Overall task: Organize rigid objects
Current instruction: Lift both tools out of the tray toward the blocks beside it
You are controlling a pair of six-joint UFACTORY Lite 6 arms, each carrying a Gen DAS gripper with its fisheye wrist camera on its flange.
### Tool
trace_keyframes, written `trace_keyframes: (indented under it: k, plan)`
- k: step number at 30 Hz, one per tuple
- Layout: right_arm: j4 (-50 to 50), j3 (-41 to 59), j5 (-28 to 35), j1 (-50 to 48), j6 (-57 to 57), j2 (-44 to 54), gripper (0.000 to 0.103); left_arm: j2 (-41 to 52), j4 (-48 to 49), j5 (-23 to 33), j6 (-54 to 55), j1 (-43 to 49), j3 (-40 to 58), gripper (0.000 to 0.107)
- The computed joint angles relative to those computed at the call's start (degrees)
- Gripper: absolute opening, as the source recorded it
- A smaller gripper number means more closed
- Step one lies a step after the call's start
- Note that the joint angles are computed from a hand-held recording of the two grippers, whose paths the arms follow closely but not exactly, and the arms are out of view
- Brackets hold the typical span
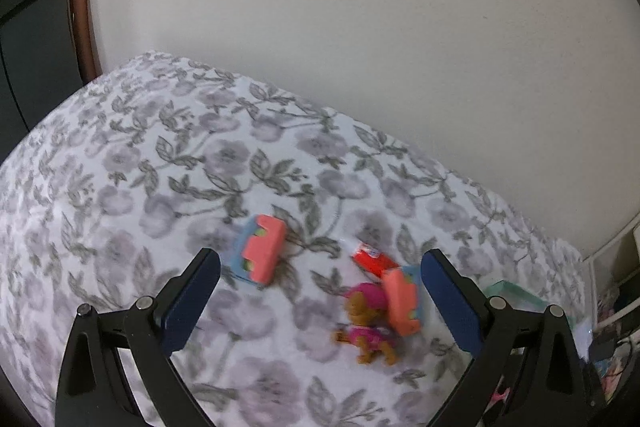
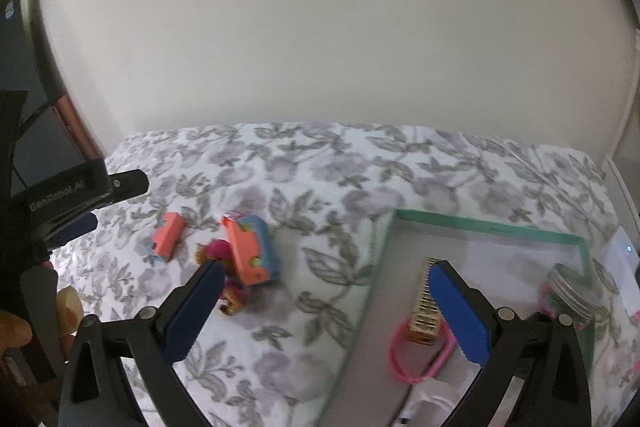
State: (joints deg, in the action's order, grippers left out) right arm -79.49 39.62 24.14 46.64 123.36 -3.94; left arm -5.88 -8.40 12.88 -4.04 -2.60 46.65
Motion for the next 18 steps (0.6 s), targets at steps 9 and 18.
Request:
trace_keyframes:
  k: [9,18]
  plan:
    - [7.24,10.69,2.46,3.63,-10.15,8.54,0.103,4.56,-18.00,5.39,28.83,14.77,6.39,0.100]
    - [21.97,24.32,-5.20,0.65,-29.83,19.00,0.103,14.96,-26.86,12.58,42.29,21.65,16.64,0.100]
